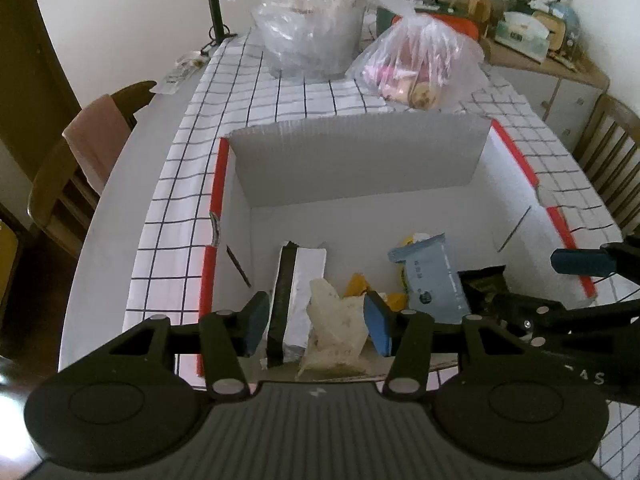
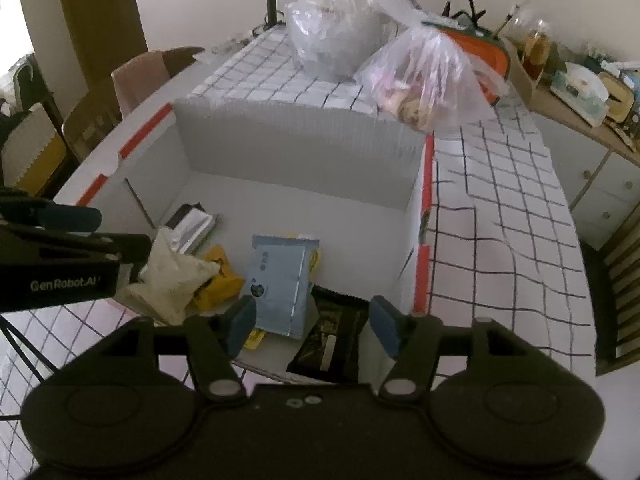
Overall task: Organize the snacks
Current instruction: 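Open both tools to drop the packets into the box, then move both tools back toward the remaining snack pile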
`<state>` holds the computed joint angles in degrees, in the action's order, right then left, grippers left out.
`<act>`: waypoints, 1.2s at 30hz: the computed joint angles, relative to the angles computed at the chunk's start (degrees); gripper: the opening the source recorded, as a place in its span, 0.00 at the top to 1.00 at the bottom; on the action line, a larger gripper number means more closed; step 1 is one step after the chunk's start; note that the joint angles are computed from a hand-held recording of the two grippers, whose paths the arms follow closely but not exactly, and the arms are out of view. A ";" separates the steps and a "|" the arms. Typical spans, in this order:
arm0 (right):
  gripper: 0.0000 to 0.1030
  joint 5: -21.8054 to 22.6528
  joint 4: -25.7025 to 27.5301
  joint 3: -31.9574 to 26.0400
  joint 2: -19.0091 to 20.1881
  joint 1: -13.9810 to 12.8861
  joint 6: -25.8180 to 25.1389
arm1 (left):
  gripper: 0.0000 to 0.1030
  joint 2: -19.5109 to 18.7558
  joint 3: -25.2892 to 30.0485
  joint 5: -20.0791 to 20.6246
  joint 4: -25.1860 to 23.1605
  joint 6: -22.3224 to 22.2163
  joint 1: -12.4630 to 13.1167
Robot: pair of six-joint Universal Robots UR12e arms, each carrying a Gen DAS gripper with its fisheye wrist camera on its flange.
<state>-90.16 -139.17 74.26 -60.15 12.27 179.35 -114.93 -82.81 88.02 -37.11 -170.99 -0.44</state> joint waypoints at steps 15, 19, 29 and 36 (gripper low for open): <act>0.24 1.38 -4.37 4.56 -5.68 -0.26 2.73 | 0.44 5.63 -4.30 -4.86 3.50 -1.14 1.17; 0.20 2.01 -5.88 6.14 -7.42 -0.21 3.01 | 0.39 7.51 -6.05 -6.27 4.79 -1.37 1.60; 0.13 2.91 -8.59 10.30 -11.41 0.16 3.79 | 0.34 11.87 -10.60 -9.19 7.86 -0.85 2.78; 0.06 3.30 -9.89 13.83 -14.01 0.36 4.14 | 0.26 14.66 -13.98 -12.72 7.98 -1.04 4.27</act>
<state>-86.86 -149.06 88.09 -74.15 12.63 183.49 -100.27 -96.79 75.30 -29.12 -172.03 3.82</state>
